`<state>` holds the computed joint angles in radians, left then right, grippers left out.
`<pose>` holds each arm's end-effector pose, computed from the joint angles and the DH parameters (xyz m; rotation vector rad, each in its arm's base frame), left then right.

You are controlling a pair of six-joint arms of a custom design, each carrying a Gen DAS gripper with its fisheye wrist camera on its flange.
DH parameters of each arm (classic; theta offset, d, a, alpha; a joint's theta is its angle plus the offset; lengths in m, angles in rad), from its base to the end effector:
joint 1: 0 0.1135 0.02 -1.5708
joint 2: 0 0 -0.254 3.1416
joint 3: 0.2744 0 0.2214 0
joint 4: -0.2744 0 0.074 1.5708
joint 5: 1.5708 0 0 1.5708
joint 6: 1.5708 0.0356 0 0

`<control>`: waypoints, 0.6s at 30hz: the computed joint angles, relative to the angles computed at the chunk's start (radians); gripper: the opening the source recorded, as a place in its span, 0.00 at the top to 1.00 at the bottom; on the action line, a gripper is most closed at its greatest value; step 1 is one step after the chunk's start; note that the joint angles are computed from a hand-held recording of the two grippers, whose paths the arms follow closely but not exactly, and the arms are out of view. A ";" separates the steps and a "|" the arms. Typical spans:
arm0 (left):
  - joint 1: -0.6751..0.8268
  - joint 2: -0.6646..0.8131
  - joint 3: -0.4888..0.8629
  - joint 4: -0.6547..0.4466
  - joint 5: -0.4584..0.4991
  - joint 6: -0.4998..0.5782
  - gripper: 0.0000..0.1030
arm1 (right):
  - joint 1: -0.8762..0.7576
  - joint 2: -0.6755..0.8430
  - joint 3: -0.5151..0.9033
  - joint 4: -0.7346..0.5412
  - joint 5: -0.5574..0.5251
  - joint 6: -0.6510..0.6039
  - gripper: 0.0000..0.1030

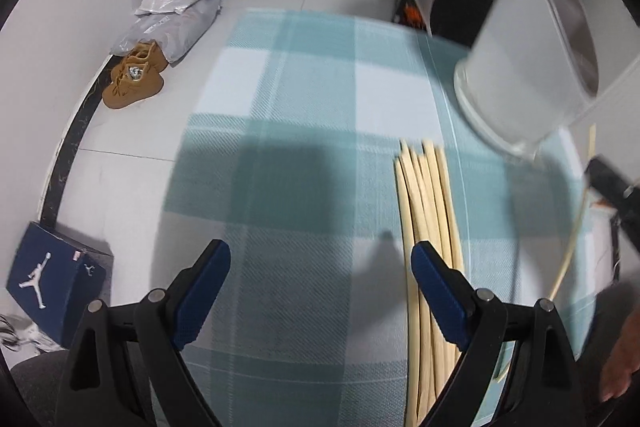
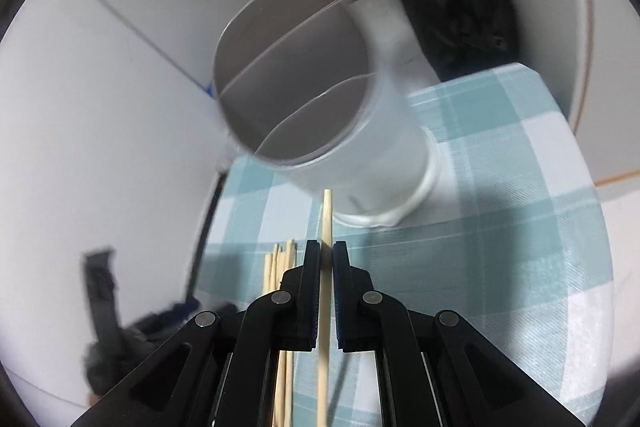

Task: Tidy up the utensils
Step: 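Close the left tool on another chopstick while the right tool holds its chopstick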

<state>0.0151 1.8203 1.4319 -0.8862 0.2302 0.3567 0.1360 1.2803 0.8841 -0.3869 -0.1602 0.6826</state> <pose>0.3345 -0.0031 0.2305 0.5234 2.7503 -0.2409 0.2413 0.0388 0.2530 0.5749 2.3496 0.5778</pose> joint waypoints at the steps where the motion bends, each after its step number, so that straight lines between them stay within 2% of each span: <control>1: -0.005 -0.002 -0.003 -0.005 -0.011 0.003 0.14 | -0.025 -0.027 -0.023 0.004 -0.019 -0.003 0.95; 6: -0.036 -0.001 -0.006 -0.003 -0.092 -0.010 0.14 | -0.110 -0.090 -0.082 0.037 -0.097 -0.005 0.95; 8: -0.049 0.005 0.006 -0.005 -0.122 -0.020 0.14 | -0.118 -0.048 -0.094 0.108 -0.110 0.005 0.95; 10: -0.060 0.023 0.018 -0.011 -0.147 -0.027 0.14 | -0.139 -0.067 -0.126 0.125 -0.121 -0.004 0.95; 15: -0.076 0.003 0.002 -0.013 -0.161 -0.028 0.14 | -0.223 -0.132 -0.130 0.083 -0.191 -0.030 0.95; 18: -0.088 0.002 -0.001 -0.016 -0.174 -0.028 0.14 | -0.230 -0.142 -0.122 0.072 -0.192 -0.042 0.95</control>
<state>-0.0724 1.8227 1.4304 -0.9018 0.0562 0.3291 -0.0938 1.1385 0.7625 -0.3149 -0.3525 0.6406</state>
